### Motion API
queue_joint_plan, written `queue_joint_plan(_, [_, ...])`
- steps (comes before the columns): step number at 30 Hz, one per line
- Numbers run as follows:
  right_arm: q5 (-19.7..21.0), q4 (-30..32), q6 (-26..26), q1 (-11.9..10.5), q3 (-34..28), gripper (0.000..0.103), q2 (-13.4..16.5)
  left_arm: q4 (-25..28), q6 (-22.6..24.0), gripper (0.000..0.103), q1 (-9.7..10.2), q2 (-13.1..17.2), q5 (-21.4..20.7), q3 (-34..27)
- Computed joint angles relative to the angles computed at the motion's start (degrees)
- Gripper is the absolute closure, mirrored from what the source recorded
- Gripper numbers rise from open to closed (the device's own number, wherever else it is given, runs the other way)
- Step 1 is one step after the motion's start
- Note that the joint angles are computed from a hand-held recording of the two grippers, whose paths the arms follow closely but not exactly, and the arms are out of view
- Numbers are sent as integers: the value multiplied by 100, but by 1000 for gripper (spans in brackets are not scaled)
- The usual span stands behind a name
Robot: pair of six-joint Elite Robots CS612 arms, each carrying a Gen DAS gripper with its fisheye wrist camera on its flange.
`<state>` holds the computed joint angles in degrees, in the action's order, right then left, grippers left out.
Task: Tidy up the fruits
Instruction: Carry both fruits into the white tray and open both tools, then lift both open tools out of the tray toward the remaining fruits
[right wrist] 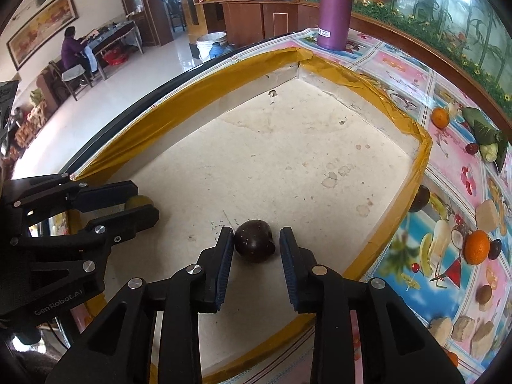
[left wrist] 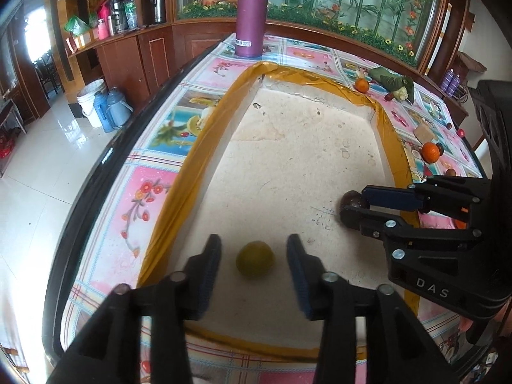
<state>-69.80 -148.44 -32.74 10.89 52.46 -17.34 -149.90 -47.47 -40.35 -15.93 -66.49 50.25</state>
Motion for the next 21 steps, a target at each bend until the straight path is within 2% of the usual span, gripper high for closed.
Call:
queue_joint_plan(4, [130, -179, 45, -49, 207, 73, -118, -27, -141, 52, -42, -101, 136, 176])
queue_joint_plan(11, [404, -621, 139, -199, 714, 69, -404, -93, -422, 42, -148, -229, 345, 376])
queue_joint_plan(15, [408, -849, 191, -298, 997, 67, -547, -69, -386, 37, -209, -172, 376, 207])
queue_joint_plan(21, [326, -1170, 414, -494, 1358, 63, -715, 59, -60, 33, -320, 57, 298, -344])
